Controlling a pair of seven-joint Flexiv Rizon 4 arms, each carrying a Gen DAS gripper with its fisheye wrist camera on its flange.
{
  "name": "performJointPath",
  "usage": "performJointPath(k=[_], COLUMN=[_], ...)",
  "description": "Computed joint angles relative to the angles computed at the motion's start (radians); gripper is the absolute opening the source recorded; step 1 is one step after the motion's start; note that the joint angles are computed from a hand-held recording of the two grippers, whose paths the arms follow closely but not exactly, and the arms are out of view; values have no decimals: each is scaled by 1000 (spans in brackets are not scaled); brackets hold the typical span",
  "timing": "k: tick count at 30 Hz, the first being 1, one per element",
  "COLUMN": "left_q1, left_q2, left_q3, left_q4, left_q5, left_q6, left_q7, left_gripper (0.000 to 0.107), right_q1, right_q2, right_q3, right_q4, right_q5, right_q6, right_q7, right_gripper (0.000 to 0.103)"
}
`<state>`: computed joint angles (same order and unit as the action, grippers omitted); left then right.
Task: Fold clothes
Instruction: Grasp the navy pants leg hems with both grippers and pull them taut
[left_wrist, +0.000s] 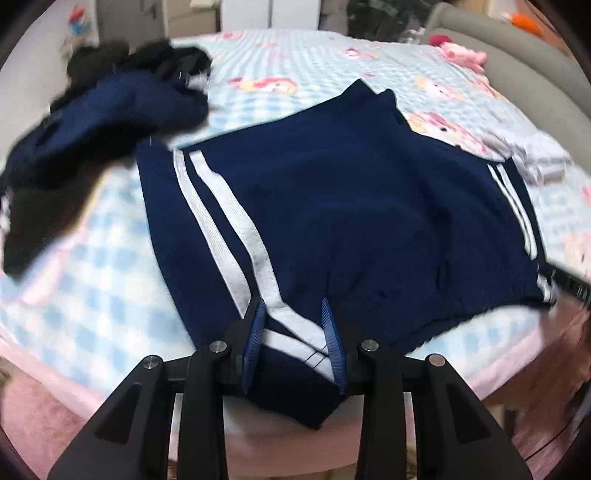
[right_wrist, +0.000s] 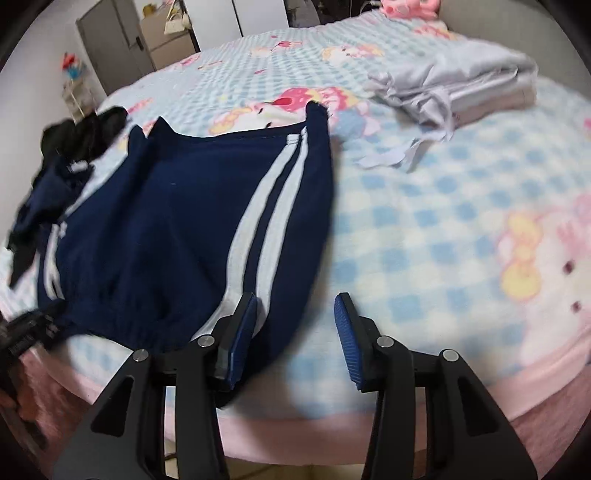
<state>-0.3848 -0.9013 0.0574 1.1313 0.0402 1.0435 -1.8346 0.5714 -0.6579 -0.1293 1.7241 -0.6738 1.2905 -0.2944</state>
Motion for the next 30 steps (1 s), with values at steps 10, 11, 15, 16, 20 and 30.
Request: performJointPath(k=[10, 11, 15, 16, 20, 30], left_q1=[26, 19, 22, 13, 17, 8], left_q2=[-27, -38, -15, -6, 18, -42], left_q3=[-84, -69, -52, -34, -44, -92], left_q4=[-13, -29, 30, 39, 83, -1], left_q5=[-113, -119, -111, -95, -82, -171], left_q6=[76, 40, 67, 73, 133, 72], left_q7=[135, 117, 81, 73, 68, 176], left_gripper=[34, 34, 36, 36, 36, 38], right_q1=[-45, -40, 13, 20, -26, -104], right_q2=[-26, -30, -11, -8, -14, -68], right_q3=[61, 66, -9, -26, 19, 168], right_q4=[-20, -31, -5, 4, 34, -87], right_q5=[16, 29, 32, 31, 123, 256], right_q6=[85, 53, 54, 70, 244, 81], right_q7=[-67, -92, -36, -16, 6, -167], right_gripper=[46, 46, 50, 52, 53, 45])
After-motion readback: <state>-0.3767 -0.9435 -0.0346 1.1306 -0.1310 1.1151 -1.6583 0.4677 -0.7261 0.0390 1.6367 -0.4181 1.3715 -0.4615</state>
